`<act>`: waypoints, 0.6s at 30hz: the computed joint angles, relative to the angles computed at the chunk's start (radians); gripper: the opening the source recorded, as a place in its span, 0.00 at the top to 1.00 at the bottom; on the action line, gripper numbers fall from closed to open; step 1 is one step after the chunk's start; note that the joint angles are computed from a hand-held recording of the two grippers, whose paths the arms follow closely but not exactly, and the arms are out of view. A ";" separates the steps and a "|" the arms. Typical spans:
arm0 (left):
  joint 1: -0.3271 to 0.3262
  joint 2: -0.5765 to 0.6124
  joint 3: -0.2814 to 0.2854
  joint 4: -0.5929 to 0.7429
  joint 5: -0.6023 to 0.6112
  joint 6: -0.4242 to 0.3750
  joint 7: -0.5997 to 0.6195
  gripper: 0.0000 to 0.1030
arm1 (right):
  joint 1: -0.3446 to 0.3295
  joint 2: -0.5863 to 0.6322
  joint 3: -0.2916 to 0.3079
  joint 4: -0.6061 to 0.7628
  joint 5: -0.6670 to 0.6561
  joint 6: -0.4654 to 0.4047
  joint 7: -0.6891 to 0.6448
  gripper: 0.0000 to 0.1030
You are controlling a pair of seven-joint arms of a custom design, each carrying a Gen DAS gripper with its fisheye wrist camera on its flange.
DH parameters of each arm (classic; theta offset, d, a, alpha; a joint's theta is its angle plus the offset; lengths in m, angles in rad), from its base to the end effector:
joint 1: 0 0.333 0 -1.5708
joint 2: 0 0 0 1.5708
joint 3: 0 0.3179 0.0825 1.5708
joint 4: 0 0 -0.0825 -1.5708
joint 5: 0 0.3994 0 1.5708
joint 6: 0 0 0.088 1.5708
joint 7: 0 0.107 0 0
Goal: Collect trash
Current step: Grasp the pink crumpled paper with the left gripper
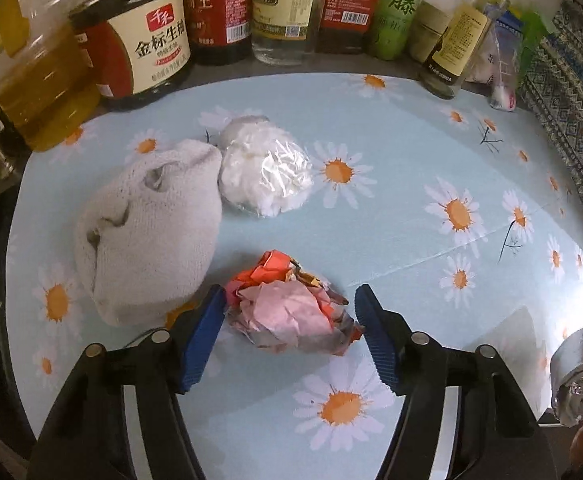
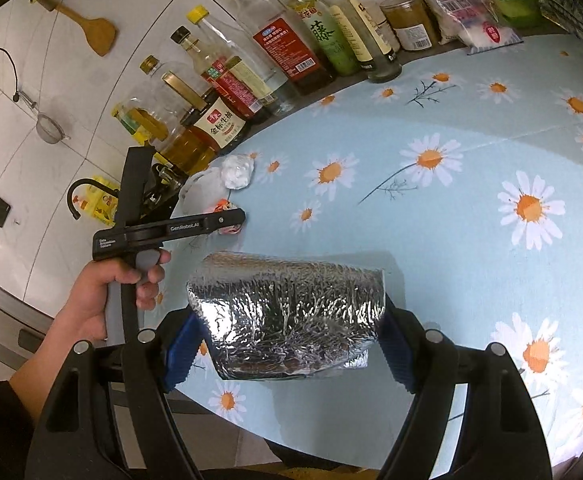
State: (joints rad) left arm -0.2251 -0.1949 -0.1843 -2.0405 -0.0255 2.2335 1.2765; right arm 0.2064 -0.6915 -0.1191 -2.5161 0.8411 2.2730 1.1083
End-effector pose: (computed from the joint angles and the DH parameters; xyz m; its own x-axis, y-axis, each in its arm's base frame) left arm 0.5007 -0.2250 0.5642 -0.1245 -0.9873 0.0984 -0.9285 0.0810 -0.3624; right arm 0.3939 0.0467 0.5592 0.2949 -0.7389 -0.6059 -0.8576 0.0750 -0.5088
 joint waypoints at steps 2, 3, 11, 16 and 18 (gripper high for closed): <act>-0.001 -0.001 0.000 0.000 0.004 0.004 0.009 0.41 | 0.000 0.002 0.000 -0.001 0.002 0.002 0.003 0.26; -0.001 -0.002 0.000 0.000 0.003 0.004 0.012 0.43 | 0.000 0.002 0.000 -0.001 0.003 0.003 0.006 0.26; -0.007 -0.046 0.005 -0.028 -0.015 0.010 0.032 0.45 | 0.014 0.002 0.010 0.002 0.007 0.007 0.009 0.26; -0.018 -0.124 0.013 -0.079 -0.031 0.021 0.040 0.45 | 0.025 -0.014 0.024 -0.006 -0.001 0.007 0.020 0.26; -0.023 -0.161 0.016 -0.107 -0.031 0.025 0.036 0.45 | 0.031 -0.019 0.028 -0.008 -0.003 0.007 0.026 0.26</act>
